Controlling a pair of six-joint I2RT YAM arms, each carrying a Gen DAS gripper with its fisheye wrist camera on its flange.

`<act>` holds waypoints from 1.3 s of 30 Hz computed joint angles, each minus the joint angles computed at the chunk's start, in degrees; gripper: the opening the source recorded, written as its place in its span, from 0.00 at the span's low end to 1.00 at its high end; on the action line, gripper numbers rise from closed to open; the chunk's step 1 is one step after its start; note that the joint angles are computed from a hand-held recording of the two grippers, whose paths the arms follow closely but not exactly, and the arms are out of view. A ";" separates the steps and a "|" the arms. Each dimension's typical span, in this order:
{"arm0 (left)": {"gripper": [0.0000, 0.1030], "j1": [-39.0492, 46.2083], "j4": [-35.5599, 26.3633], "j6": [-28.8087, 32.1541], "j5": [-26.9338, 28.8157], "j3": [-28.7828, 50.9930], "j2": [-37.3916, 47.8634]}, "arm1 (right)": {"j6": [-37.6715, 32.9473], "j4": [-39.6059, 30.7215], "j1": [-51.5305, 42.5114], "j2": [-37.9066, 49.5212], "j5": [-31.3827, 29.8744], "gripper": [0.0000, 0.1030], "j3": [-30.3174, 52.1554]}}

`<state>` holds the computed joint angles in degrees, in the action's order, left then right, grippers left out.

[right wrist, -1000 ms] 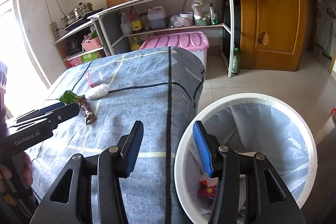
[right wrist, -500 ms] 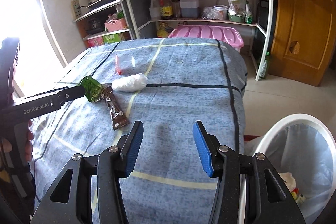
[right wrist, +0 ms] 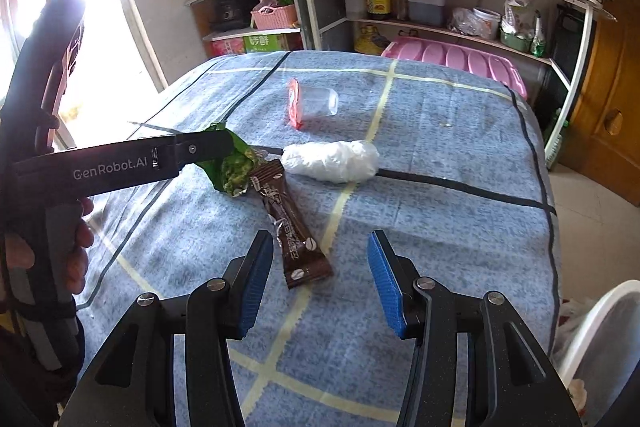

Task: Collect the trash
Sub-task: 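Grasp the green snack bag with the left gripper while the right grasps the brown wrapper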

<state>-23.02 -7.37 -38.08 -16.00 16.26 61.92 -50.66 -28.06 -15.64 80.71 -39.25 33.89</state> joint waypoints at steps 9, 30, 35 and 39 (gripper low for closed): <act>0.55 4.25 6.33 2.21 3.25 0.45 7.83 | 2.82 4.41 5.41 1.10 3.58 0.49 -1.96; 0.37 5.34 13.02 2.14 6.80 -1.05 11.60 | 4.68 6.16 5.50 0.20 3.71 0.21 -2.97; 0.29 3.74 12.79 2.07 5.21 -0.36 12.02 | 4.79 5.97 5.10 -0.27 3.24 0.21 -3.19; 0.25 2.69 12.30 2.01 4.11 -0.13 11.72 | 4.41 5.38 4.26 -0.32 2.59 0.21 -2.98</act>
